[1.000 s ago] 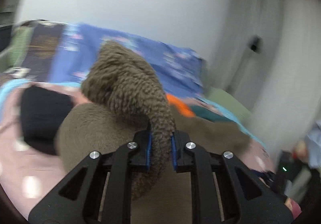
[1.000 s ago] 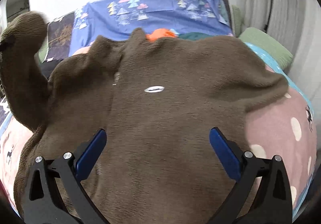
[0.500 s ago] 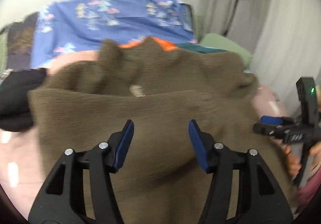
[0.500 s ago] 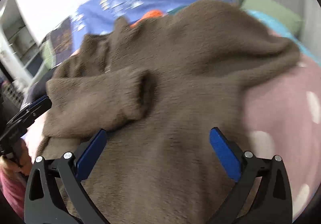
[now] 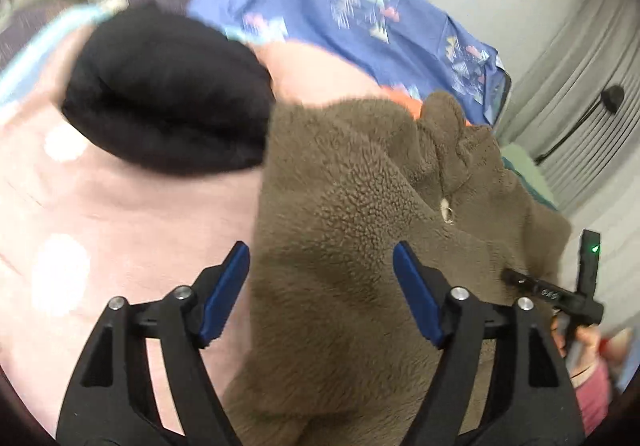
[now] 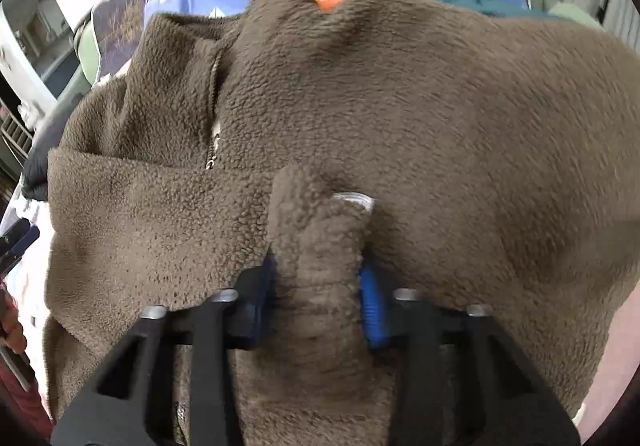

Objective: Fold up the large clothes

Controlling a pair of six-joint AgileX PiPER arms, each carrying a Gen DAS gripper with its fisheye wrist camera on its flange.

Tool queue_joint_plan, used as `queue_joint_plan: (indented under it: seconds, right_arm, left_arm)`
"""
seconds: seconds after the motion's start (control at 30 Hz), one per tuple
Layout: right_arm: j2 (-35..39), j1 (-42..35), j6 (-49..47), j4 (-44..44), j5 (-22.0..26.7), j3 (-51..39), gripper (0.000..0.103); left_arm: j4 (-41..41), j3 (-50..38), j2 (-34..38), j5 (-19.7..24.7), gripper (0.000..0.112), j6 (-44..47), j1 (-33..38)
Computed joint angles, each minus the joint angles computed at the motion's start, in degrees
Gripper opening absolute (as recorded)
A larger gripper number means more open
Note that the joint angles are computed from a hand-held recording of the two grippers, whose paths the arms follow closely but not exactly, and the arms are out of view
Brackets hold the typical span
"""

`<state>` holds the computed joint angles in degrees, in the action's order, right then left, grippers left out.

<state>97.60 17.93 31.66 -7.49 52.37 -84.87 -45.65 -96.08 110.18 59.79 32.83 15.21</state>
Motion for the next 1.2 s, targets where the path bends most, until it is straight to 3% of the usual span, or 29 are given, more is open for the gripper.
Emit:
queue_joint_plan:
  seconds: [0.1,0.13,0.17,0.27,0.3,0.33,0.4,0.43,0.5,0.63,0.67,0.7,0.73,0.8,0.87,0.9,0.97,1.0,1.1,1.2]
  right_arm:
    - [-4.64,3.35,2.21,-5.32,-3.04,-0.04,0.031]
    - [-6.73,5.12,5.33,-9.54,-4.22,0.14,0.03]
    - [-8.94,7.21,9.29,-15.27,-5.3,0.52,0.03]
    - [-12.54,11.23,18.06,-31.87,-6.13,2.65,0.031]
    - [-11.25,11.53,19.16,-34.71,-4.03,1.82,0.036]
    - [-7.73,10.66,18.89,-35.27,-0.02,-0.11,0.053]
    - [0.68,8.26,15.49,-29.51,6.72,-2.9,0.058]
    - [2.46,6.43,12.44,-24.29,7.32,-2.19,0.058]
    - [-0.3,4.86,11.72,-20.7,4.58,2.14,0.06]
    - [-8.87,6.89,21.01,-25.82,0.62,9.38,0.063]
    - [-11.33,7.45,21.86,-25.71,-1.23,10.7,0.061]
    - [-12.76,7.62,20.85,-24.76,-2.94,11.54,0.05]
    - [-12.77,7.74,18.02,-21.55,-4.59,10.49,0.039]
    - [-12.85,6.56,9.21,-10.74,-10.09,11.09,0.028]
    - [-8.85,5.64,7.32,-6.98,-7.56,10.36,0.023]
    - [-5.87,5.11,9.45,-8.17,-7.66,12.42,0.013]
    - [-6.8,5.29,14.76,-12.25,-14.7,19.01,0.012]
    - [-8.56,6.37,18.52,-15.75,-17.04,21.89,0.012]
    - [-11.06,7.42,17.07,-13.54,-13.27,20.77,0.012]
    - [-21.94,0.61,5.03,3.23,-16.59,25.31,0.014]
  left_arm:
    - [3.42,-4.31,3.86,-0.81,0.072,-3.18,-3.54]
    - [4.98,-3.79,3.58,-3.03,0.034,-3.65,-4.59]
    - [6.52,-3.96,3.4,-4.76,0.009,-4.79,-5.46]
    - [17.56,3.13,-3.33,-20.25,0.001,-15.02,-8.61]
    - [23.29,5.22,-4.97,-24.75,0.001,-18.78,-9.96]
    - [26.73,6.23,-5.27,-26.95,0.001,-21.41,-11.17]
    - [26.72,5.57,-4.58,-24.5,0.002,-22.67,-11.6]
    - [23.84,6.07,-4.99,-23.43,0.002,-20.3,-11.01]
    - [20.07,10.32,-8.42,-25.55,0.004,-15.02,-10.37]
    - [12.9,13.29,-13.36,-23.4,0.009,-4.9,-10.66]
    - [9.9,14.03,-14.43,-21.99,0.009,-1.44,-10.97]
    - [7.46,14.13,-14.67,-20.38,0.009,1.19,-11.04]
    - [5.62,14.65,-14.9,-19.15,0.009,2.79,-11.86]
    - [7.03,15.12,-13.94,-17.61,0.014,1.68,-15.87]
    - [16.9,16.2,-11.31,-20.65,0.04,-4.39,-21.87]
    - [22.63,17.99,-9.82,-24.09,0.045,-6.97,-24.59]
    - [32.9,23.49,-7.92,-33.26,0.046,-12.38,-28.63]
    - [35.15,24.35,-8.72,-34.42,0.046,-14.7,-29.26]
    - [34.76,23.56,-9.4,-32.96,0.046,-15.35,-29.19]
    - [30.42,23.55,-10.97,-31.13,0.046,-13.03,-27.85]
